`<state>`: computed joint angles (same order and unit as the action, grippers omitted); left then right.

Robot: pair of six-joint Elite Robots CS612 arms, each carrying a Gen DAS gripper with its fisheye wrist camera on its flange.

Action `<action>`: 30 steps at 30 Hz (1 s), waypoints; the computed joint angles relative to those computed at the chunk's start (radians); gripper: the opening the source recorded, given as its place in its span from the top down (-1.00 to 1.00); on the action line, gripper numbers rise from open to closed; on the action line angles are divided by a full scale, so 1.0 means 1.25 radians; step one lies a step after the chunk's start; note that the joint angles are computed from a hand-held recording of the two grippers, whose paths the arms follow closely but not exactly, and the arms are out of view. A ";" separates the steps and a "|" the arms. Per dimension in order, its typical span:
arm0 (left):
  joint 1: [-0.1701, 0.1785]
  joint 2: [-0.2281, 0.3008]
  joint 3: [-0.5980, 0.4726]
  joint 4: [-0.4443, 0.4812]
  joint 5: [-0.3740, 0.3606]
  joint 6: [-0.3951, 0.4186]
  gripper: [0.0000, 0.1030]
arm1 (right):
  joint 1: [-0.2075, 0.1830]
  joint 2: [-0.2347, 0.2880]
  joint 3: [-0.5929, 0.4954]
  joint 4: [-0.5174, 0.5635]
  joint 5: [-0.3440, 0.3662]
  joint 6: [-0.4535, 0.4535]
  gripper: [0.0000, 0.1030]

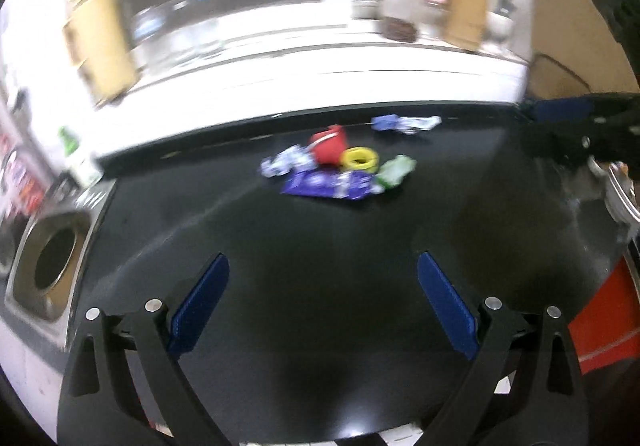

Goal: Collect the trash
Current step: 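Raise both open tools back over the countertop trash, then grasp the purple oralshark packet with the left tool while the right tool grasps a crumpled blue-white wrapper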

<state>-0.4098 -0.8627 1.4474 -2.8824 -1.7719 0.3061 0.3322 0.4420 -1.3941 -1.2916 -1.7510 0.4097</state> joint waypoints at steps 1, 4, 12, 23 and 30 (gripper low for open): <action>-0.006 -0.006 0.009 -0.002 -0.003 0.004 -0.79 | -0.008 0.014 -0.032 0.014 -0.003 0.017 -0.73; -0.020 -0.007 0.011 0.004 -0.002 0.024 -0.79 | -0.017 0.033 -0.079 0.037 -0.015 0.046 -0.73; -0.034 0.009 -0.020 0.021 0.017 0.023 -0.79 | -0.031 0.051 -0.117 0.049 -0.012 0.046 -0.73; -0.040 0.058 -0.104 0.092 0.041 -0.005 -0.79 | -0.050 0.045 -0.078 0.022 0.008 0.026 -0.73; -0.054 0.141 -0.246 0.245 0.097 -0.187 -0.79 | -0.077 0.043 -0.048 0.012 0.028 0.008 -0.73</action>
